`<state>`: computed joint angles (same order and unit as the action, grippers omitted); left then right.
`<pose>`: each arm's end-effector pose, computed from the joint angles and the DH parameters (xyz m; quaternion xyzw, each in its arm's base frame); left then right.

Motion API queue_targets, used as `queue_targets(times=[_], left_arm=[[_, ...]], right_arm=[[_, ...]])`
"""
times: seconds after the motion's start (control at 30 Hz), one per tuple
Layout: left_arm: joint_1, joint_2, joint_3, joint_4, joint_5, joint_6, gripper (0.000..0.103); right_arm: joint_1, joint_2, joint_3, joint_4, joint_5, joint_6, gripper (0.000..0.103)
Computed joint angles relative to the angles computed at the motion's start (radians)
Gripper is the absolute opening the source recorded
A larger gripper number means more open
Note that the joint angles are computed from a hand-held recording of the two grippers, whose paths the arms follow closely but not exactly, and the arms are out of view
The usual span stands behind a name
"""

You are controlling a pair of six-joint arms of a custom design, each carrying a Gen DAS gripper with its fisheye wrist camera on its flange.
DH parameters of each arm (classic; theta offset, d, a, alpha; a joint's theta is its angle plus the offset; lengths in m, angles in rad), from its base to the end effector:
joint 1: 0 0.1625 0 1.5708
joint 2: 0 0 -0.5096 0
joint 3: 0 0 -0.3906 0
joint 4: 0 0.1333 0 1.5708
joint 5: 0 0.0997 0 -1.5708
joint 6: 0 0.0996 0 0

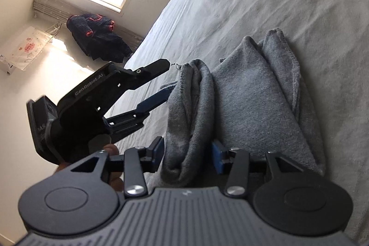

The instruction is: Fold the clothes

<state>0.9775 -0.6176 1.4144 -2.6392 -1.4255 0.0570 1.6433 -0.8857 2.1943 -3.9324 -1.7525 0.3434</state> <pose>-0.3309 -0.7550 0.1101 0.3064 0.9395 -0.1493 0.0336 0.1554 -0.5483 0.2180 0.1614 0.8470 -0.5059 0.0266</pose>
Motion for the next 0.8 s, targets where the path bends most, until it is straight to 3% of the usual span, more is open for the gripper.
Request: queue_targets(times=[0.1,0.17,0.23,0.47,0.53,0.6,0.63,0.8], left_arm=[[-0.035,0.002,-0.046,0.133,0.081,0.028,0.062],[-0.056,0.008,-0.084,0.230,0.119,0.035,0.064],[-0.080,0.023,-0.117,0.325,0.162,0.058,0.070],[-0.162,0.082,-0.131,0.408,0.465,0.104,0.070],[-0.175,0.099,-0.124,0.385,0.550,0.126,0.063],[-0.182,0.110,-0.121,0.364,0.606,0.129,0.025],[-0.179,0.109,-0.128,0.377,0.597,0.102,0.018],[-0.184,0.083,-0.126,0.382,0.537,0.043,0.015]], right_arm=[[0.035,0.033,-0.023,-0.031,-0.073,-0.079,0.045],[0.054,0.053,-0.039,-0.044,-0.105,-0.130,0.029],[0.068,0.069,-0.049,-0.059,-0.124,-0.170,0.028],[0.077,0.093,-0.055,-0.106,-0.119,-0.210,0.019],[0.076,0.094,-0.060,-0.104,-0.116,-0.216,0.017],[0.074,0.090,-0.057,-0.101,-0.110,-0.206,0.016],[0.073,0.088,-0.056,-0.099,-0.107,-0.201,0.015],[0.063,0.056,-0.036,-0.095,-0.071,-0.177,0.014]])
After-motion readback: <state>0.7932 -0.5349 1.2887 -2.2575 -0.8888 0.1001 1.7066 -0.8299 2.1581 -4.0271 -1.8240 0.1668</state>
